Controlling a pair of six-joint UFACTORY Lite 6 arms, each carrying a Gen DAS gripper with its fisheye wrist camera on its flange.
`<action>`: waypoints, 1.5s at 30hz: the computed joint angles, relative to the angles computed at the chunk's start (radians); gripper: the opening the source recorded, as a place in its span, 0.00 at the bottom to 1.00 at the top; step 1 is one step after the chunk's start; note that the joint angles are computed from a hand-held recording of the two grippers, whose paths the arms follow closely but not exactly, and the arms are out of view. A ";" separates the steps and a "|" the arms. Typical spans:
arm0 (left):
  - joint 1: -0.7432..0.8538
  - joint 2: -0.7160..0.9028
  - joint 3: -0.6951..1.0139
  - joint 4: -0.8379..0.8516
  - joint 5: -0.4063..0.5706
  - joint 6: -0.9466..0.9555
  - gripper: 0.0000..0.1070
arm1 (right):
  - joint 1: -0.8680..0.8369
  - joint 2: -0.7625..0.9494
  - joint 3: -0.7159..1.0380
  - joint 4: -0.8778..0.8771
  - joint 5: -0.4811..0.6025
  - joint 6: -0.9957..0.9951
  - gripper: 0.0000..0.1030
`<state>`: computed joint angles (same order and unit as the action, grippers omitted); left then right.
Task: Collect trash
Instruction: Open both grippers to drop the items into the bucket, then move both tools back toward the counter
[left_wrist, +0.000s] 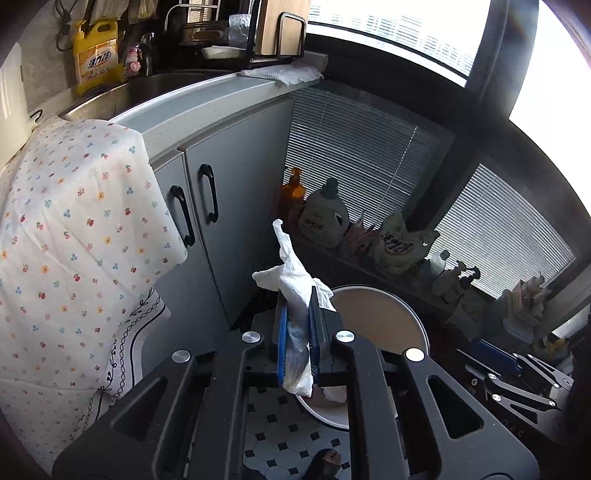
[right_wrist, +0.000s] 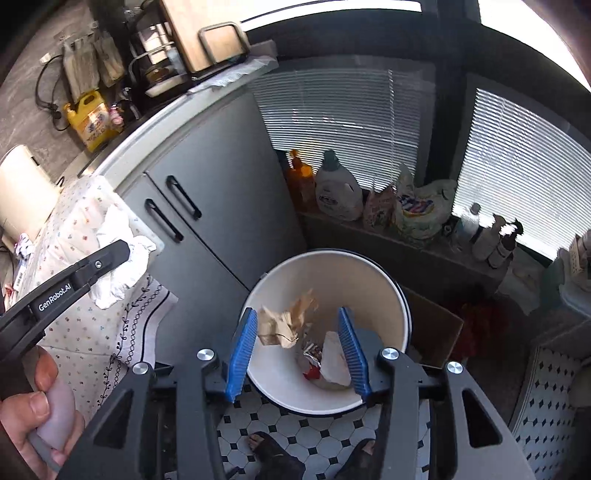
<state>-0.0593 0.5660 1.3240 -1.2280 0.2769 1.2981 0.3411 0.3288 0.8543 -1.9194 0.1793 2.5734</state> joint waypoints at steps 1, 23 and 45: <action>-0.005 0.014 0.012 0.010 0.006 -0.017 0.09 | -0.007 -0.015 -0.022 -0.020 0.002 0.020 0.44; -0.114 -0.034 -0.030 0.029 0.083 -0.056 0.66 | -0.103 -0.310 -0.260 0.316 0.031 -0.316 0.51; 0.391 -0.255 0.055 0.273 0.197 -0.198 0.79 | 0.236 0.002 0.424 0.878 0.126 -0.937 0.64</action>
